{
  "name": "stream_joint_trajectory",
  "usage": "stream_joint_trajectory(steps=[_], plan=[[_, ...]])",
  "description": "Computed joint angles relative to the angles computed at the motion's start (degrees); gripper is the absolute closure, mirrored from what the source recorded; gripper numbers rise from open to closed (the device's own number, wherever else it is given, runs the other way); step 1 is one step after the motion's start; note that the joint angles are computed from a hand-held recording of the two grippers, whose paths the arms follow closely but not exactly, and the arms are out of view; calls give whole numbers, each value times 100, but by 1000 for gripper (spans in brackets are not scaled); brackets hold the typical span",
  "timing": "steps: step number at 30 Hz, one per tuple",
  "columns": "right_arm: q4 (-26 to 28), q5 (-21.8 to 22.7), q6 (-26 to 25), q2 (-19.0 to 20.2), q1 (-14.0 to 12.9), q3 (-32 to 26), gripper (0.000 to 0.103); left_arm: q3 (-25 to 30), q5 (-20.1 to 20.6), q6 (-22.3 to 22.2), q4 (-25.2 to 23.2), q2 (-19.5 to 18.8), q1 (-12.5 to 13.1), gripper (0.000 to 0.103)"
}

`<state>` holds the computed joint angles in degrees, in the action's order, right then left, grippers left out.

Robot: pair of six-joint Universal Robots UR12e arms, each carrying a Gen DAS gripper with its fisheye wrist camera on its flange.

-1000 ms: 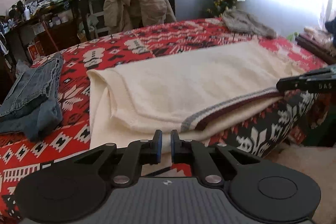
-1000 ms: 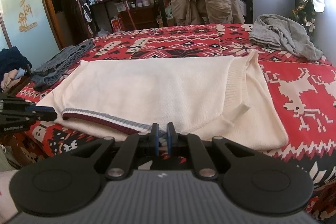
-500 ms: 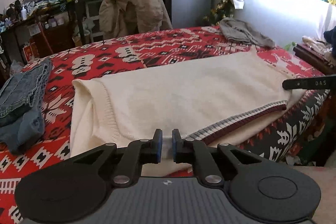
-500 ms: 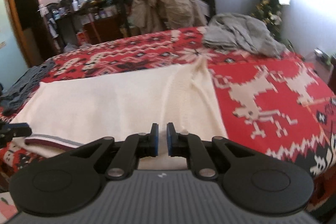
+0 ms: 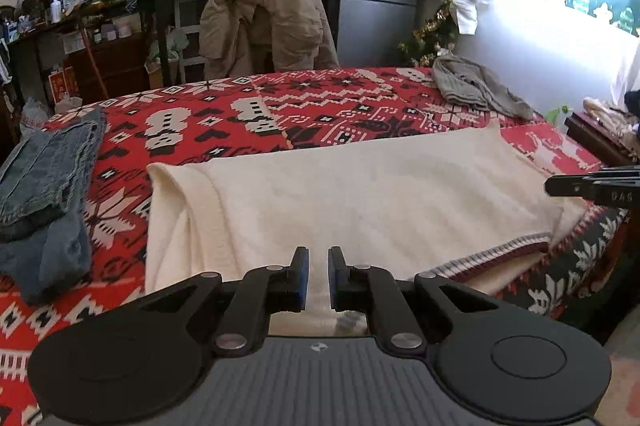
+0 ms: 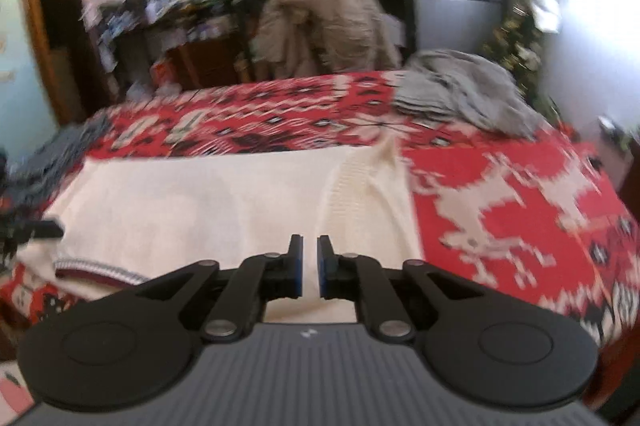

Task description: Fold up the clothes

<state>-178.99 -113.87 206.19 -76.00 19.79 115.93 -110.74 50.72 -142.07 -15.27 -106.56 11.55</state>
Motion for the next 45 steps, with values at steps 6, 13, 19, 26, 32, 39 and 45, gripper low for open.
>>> stream_joint_trajectory(steps=[6, 13, 19, 26, 32, 39, 45], plan=[[579, 109, -170, 207, -41, -360, 96, 124, 78, -29, -42, -126, -40, 93], [851, 87, -95, 373, -240, -665, 96, 411, 230, -295, -103, -333, -102, 93], [1004, 168, -27, 518, -454, -914, 96, 772, 322, -496, -174, -545, -208, 93], [1016, 184, 27, 681, -664, -1169, 96, 1263, 501, -903, -204, -843, -342, 93], [1152, 254, -21, 713, -654, -1216, 96, 1227, 506, -826, -453, -802, -323, 93], [1200, 396, -75, 355, -398, -784, 96, 706, 449, -524, -554, -409, -128, 93], [1169, 468, -155, -21, -215, -363, 96, 395, 367, -156, -625, -141, 27, 93]])
